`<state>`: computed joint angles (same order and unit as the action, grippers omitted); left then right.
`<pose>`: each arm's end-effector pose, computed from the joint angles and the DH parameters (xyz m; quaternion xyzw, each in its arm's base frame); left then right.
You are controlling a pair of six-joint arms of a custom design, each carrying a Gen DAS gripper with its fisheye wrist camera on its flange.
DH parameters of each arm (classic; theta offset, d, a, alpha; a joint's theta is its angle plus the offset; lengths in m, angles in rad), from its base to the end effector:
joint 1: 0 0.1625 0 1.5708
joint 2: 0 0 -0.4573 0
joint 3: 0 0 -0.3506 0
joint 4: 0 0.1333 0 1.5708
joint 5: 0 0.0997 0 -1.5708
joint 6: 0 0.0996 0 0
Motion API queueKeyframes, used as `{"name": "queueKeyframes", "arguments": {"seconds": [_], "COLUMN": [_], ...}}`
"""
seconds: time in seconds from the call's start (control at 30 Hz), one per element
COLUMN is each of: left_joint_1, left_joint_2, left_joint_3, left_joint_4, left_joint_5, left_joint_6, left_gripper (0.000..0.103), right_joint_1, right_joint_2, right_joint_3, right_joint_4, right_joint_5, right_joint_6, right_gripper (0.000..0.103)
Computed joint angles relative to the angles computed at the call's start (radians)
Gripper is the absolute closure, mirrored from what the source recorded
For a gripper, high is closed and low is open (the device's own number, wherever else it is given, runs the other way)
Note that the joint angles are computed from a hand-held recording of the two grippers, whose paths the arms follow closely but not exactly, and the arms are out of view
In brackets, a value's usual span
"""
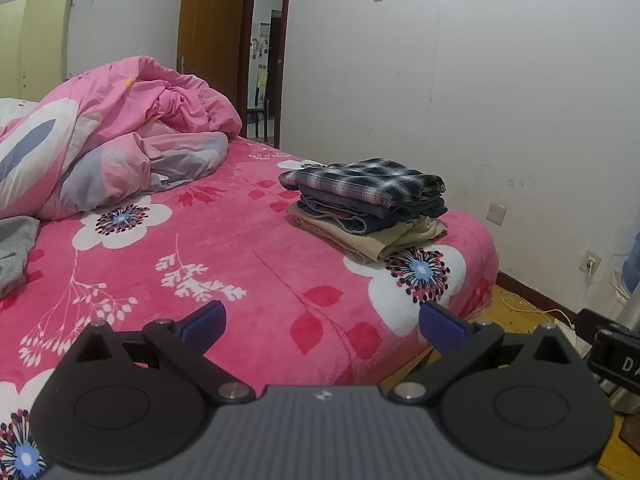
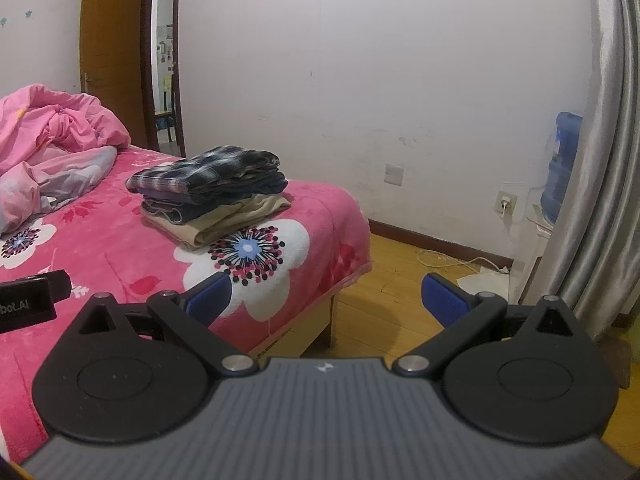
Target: Fold clothes
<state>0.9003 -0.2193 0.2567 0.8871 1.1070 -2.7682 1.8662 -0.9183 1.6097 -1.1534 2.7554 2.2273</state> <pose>-0.3396 -0.7144 0.1177 0.3968 0.8364 -0.3379 0.1698 0.2214 -0.5867 0.2298 -0.1421 -0.6292 0.5824 0.4947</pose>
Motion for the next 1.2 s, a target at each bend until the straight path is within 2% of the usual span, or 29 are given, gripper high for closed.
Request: {"name": "queueKeyframes", "arguments": {"seconds": [1.2], "left_joint_1": [-0.003], "left_joint_2": [-0.038], "left_joint_3": [0.072], "left_joint_4": [-0.047], "left_joint_5": [0.004], "left_joint_6": [0.010], "left_gripper": [0.000], "right_joint_1": [0.001], "right_joint_2": [0.007], "right_joint_3": [0.004], "right_joint_4": [-0.065], "right_joint_5": [0.027], "right_joint_6": [-0.056], "right_gripper": [0.001]}}
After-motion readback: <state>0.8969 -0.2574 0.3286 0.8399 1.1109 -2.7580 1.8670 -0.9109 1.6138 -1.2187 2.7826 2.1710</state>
